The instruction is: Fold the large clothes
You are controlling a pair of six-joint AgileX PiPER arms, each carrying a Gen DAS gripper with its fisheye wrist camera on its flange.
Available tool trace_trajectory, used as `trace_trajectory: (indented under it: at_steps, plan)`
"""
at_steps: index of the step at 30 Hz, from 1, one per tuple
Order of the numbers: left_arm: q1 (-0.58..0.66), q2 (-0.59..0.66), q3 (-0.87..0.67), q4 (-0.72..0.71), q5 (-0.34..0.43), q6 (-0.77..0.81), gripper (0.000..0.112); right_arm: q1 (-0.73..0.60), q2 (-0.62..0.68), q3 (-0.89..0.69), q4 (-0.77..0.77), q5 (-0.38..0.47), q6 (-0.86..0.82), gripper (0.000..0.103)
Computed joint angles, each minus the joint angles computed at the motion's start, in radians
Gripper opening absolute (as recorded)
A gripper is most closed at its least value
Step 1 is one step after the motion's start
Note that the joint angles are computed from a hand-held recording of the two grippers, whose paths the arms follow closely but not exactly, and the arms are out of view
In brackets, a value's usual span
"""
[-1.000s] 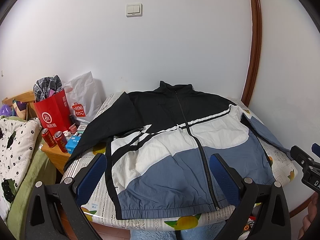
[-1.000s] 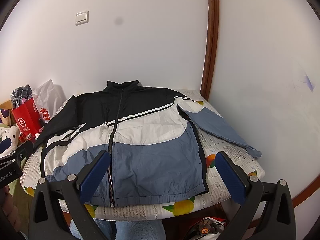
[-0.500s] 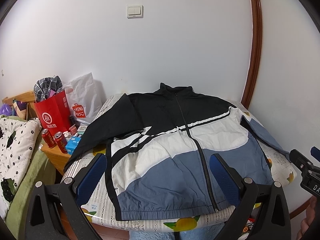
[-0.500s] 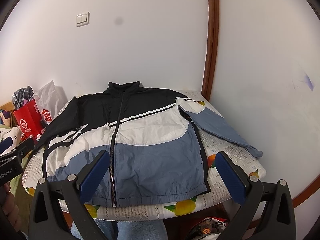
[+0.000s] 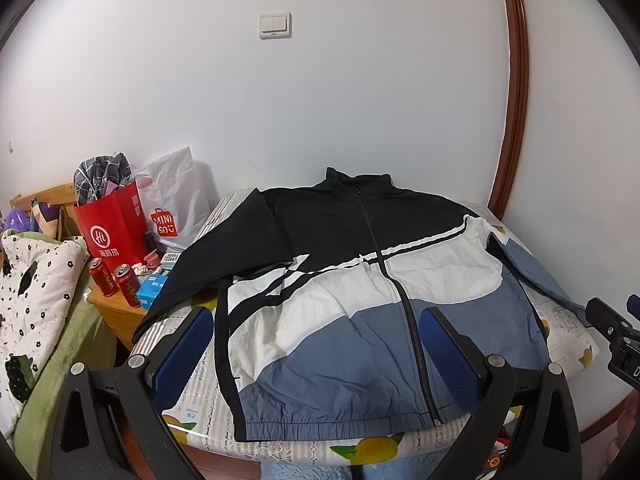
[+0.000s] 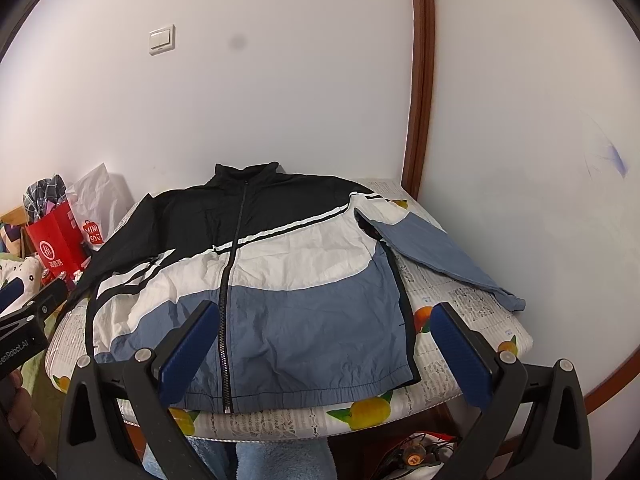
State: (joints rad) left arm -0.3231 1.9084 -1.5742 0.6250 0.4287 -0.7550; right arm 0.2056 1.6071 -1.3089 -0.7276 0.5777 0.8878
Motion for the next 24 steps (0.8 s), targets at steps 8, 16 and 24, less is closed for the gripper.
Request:
trace_trajectory:
  at_steps: [8, 16, 24]
  plan:
    - [-0.001, 0.0, 0.002, 0.022, 0.005, -0.023, 0.103, -0.014, 0.011, -0.021, 0.03, -0.005, -0.032, 0.103]
    - [0.049, 0.059, -0.086, -0.123, 0.0, 0.134, 0.103, -0.047, 0.108, -0.143, 0.15, 0.026, -0.176, 0.103]
    - [0.129, 0.235, -0.341, -0.331, 0.108, 0.335, 0.103, -0.08, 0.3, -0.345, 0.218, 0.069, -0.25, 0.103]
